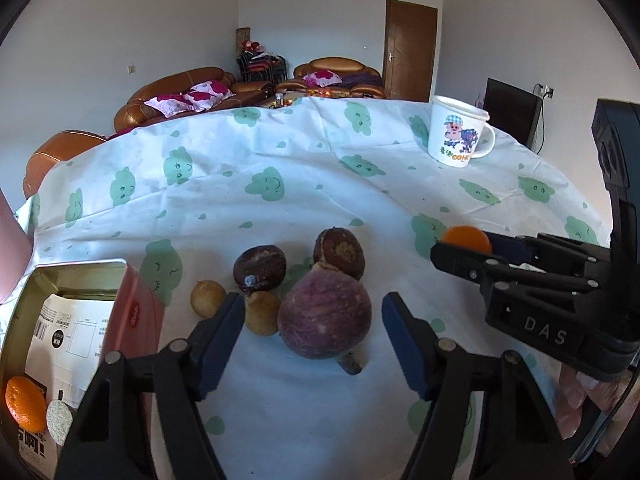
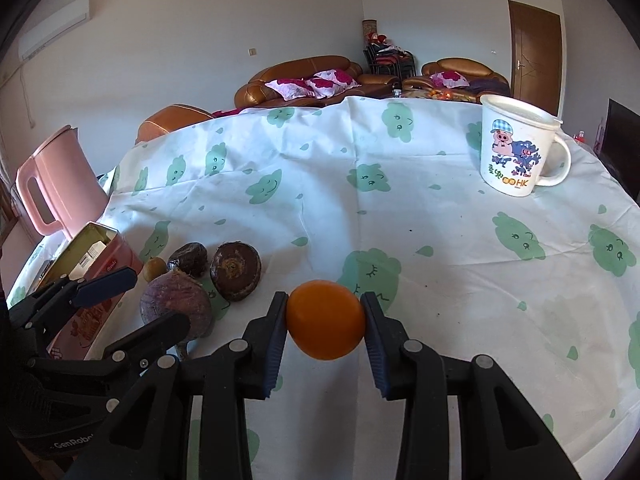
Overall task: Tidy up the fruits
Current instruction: 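Grasp the purple onion with the left gripper while the right gripper grasps an orange, then carry the onion into the tin and open the left gripper while the right releases the orange there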
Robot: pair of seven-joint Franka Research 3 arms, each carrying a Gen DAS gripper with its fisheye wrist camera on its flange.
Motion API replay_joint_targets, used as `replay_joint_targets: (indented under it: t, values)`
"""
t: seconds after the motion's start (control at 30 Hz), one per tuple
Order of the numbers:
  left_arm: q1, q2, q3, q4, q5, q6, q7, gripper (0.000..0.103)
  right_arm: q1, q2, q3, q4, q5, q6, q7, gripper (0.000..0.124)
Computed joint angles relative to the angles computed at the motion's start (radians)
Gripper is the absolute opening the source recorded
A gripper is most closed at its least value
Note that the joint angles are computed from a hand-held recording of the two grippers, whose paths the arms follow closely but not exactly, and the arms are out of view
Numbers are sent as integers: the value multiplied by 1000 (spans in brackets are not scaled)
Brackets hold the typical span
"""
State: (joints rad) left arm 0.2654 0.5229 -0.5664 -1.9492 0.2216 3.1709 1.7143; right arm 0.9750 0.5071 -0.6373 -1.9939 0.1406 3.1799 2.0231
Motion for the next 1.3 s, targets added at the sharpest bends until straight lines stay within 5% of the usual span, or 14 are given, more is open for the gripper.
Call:
replay_joint_targets:
  t: [0.2, 0.37, 0.53, 1.03, 1.3]
  values:
    - [-4, 13, -9, 16, -5, -12, 28, 52, -16, -9, 19, -10, 1, 23, -17, 38]
    - [55, 26, -70, 5, -6, 7, 48, 52, -35, -19, 51, -25, 50, 67, -74, 38]
    - [65, 17, -70, -20, 33, 65, 17, 52, -7, -17, 39, -37, 106, 111, -135, 38]
    - [49, -16, 3, -81, 204, 260, -168, 52, -110, -65, 198, -96, 233, 310, -316, 38]
    - [-14, -43, 102, -109, 252, 375, -257, 52, -160, -77, 280, -111, 303, 396, -417, 38]
